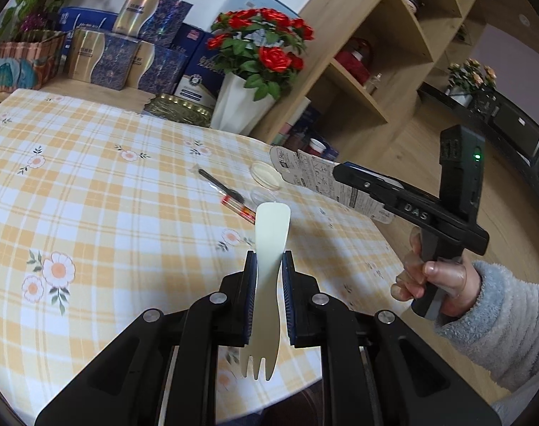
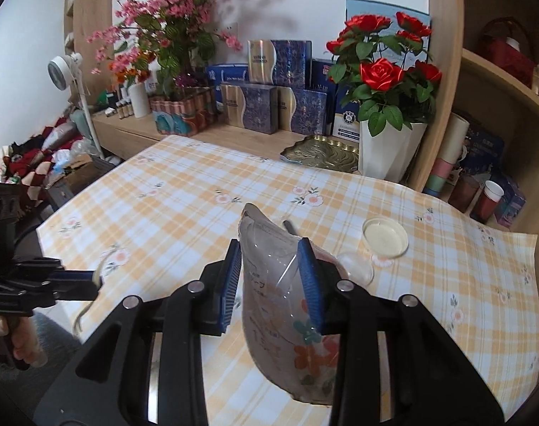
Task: Collect trash
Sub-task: 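Drop the spork into the bin with the left tool while the right tool drops the blister package in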
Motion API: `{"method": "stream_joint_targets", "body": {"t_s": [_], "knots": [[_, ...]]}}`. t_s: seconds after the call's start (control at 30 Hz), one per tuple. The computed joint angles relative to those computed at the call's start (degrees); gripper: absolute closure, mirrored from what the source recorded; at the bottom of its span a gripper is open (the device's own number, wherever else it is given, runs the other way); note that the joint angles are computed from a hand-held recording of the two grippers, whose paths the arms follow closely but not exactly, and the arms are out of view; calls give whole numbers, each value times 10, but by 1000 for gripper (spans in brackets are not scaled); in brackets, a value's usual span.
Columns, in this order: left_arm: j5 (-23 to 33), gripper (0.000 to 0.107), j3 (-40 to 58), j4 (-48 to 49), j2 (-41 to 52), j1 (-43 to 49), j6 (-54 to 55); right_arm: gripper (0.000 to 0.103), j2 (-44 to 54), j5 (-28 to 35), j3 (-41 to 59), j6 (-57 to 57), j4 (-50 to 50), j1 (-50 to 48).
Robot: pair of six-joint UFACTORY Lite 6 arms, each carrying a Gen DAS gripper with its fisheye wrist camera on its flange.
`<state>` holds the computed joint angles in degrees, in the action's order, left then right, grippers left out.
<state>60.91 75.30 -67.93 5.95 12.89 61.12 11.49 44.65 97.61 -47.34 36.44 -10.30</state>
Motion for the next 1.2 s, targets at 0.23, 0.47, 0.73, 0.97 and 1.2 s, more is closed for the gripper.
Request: {"method": "stream_joint_targets", "body": {"t_s": [0.23,0.47,0.73,0.97,1.2], "knots": [[53,93,-96,25,-122,37,-1,69,-183,65,-157,-49,69,-60],[125,93,-181,49,-243,91,-2,72,-348,206,-262,-95,117,-149],[196,93,-281,100,-360,116,7,72,-483,411,-358,-186,159,-340],[99,93,-375,166,-326,-23,-37,72,-514,499,-431,-254,155,-472],[3,93,-380,165,-204,-124,-58,72,-501,504,-466,-291,131,-522]]}}
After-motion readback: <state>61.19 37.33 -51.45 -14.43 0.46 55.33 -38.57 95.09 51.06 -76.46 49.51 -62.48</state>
